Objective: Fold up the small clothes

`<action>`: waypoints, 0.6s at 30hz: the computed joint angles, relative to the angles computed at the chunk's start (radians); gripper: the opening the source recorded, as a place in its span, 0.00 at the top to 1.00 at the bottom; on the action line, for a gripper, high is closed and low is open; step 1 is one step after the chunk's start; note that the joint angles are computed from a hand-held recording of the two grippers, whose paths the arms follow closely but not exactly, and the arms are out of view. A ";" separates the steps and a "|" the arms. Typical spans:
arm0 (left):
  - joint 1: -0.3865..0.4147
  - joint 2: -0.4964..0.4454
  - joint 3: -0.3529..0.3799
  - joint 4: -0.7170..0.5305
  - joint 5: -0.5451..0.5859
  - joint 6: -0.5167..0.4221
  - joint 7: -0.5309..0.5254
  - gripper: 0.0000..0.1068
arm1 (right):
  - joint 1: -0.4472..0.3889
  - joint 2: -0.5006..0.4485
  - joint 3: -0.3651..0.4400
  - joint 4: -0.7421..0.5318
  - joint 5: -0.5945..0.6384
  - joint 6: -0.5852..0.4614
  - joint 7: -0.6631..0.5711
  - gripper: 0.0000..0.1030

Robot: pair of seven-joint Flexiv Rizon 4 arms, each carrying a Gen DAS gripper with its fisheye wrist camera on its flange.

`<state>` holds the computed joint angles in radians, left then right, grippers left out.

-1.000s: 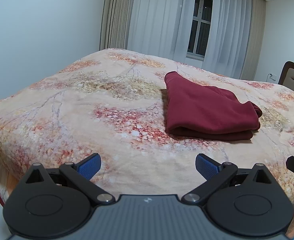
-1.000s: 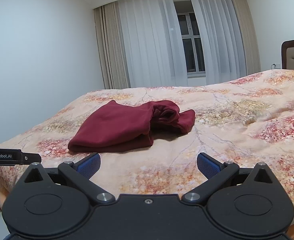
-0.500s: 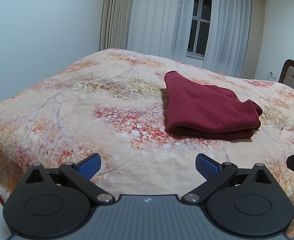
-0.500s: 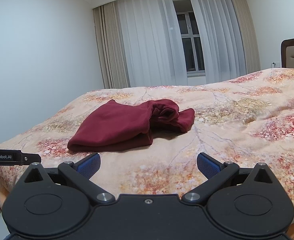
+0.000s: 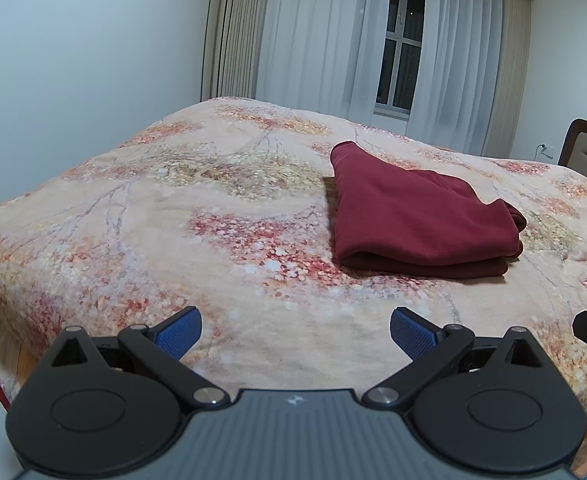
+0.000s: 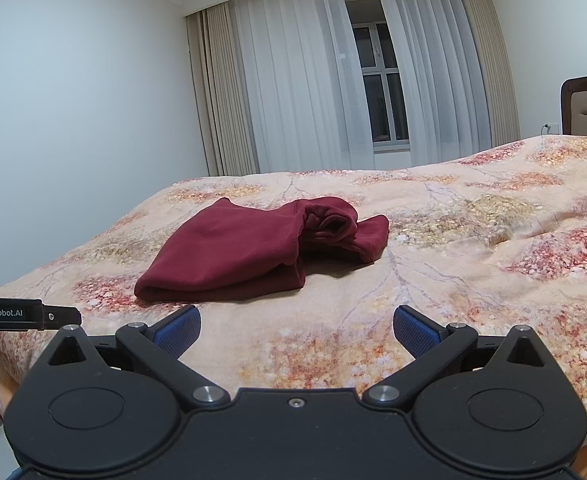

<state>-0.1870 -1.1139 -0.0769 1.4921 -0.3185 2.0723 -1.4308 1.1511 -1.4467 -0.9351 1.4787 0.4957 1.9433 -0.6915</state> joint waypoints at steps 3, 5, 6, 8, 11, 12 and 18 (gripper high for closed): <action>-0.001 0.000 0.002 0.001 -0.001 0.000 0.000 0.04 | 0.000 0.000 0.000 -0.001 0.000 0.000 0.000 0.01; -0.001 0.000 0.001 0.000 0.001 0.001 -0.001 0.04 | 0.000 -0.001 -0.001 -0.001 0.001 -0.001 0.000 0.01; -0.001 0.000 0.001 0.000 0.001 0.001 -0.001 0.04 | 0.000 0.000 -0.001 -0.001 0.000 0.000 0.000 0.01; -0.002 0.000 0.002 0.000 -0.001 0.000 -0.001 0.04 | 0.000 -0.001 0.000 -0.001 0.001 0.000 0.000 0.01; 0.002 0.003 -0.003 0.005 0.003 -0.003 -0.003 0.04 | 0.000 -0.001 -0.001 -0.001 0.001 -0.001 0.001 0.01; -0.004 0.004 0.004 0.006 -0.004 -0.002 -0.004 0.04 | 0.000 -0.001 -0.001 -0.001 0.001 -0.001 0.001 0.01; -0.096 0.001 0.100 -0.001 -0.128 0.004 0.041 0.04 | -0.001 0.000 0.001 -0.001 0.000 0.000 0.000 0.01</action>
<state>-0.2835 -1.1127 0.0233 1.4910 -0.4470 2.0759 -1.3901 1.1502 -1.4469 -0.9344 1.4776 0.4953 1.9428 -0.6916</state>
